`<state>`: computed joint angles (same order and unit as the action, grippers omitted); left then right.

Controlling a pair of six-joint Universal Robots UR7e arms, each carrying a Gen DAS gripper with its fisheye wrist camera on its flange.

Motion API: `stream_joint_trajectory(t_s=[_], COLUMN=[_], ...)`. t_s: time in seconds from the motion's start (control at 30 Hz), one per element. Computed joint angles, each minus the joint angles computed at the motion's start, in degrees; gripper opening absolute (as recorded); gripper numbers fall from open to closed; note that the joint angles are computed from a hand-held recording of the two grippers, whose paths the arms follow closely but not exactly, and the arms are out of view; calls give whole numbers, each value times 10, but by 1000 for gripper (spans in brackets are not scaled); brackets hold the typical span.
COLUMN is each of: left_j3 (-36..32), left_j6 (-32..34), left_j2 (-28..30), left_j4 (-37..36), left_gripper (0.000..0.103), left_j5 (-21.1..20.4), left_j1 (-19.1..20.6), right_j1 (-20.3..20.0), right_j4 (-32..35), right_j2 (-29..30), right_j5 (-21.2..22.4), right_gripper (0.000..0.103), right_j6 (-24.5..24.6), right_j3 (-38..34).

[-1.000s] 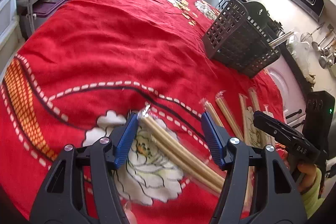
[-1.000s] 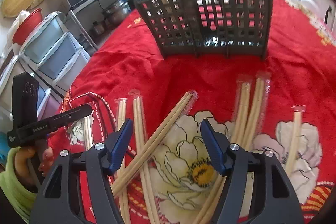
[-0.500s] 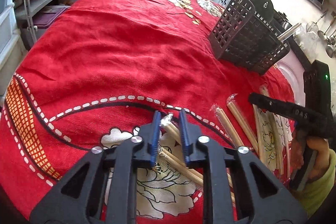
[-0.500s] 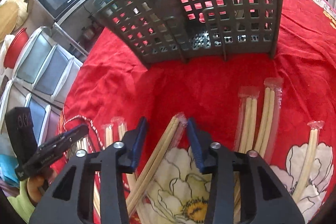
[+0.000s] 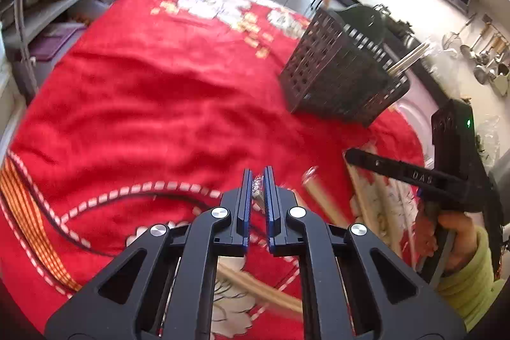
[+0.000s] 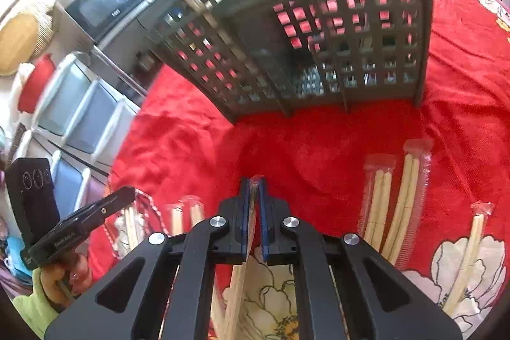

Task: Organize utensils
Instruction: 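Close the left gripper on another wrapped chopstick while the right gripper grasps one too, then lift the left gripper's chopstick upright toward the caddy while the right gripper carries its own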

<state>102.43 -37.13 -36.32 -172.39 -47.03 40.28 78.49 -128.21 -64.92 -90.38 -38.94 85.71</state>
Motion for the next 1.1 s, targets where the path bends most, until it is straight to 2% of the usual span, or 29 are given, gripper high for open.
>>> stream_joint_trajectory(t_s=[0.13,0.53,0.97,1.1], left_j3=[-23,-115,-209,-238], left_j6=[32,130,207,224], left_j2=[4,41,82,93], left_j4=[-9,-17,-31,-24], left_gripper=[4,3,3,3], left_j5=[2,-7,-27,-33], left_j1=[-5,-23,-35,-38], right_j1=[-3,-13,-32,-33], right_j4=[0,-74,-120,-140], right_j2=[-18,-86,-123,-128], right_j5=[32,107,191,205], right_gripper=[5,5,5,5], right_j6=[-12,-62,-68,-67], right_j3=[3,42,42,41])
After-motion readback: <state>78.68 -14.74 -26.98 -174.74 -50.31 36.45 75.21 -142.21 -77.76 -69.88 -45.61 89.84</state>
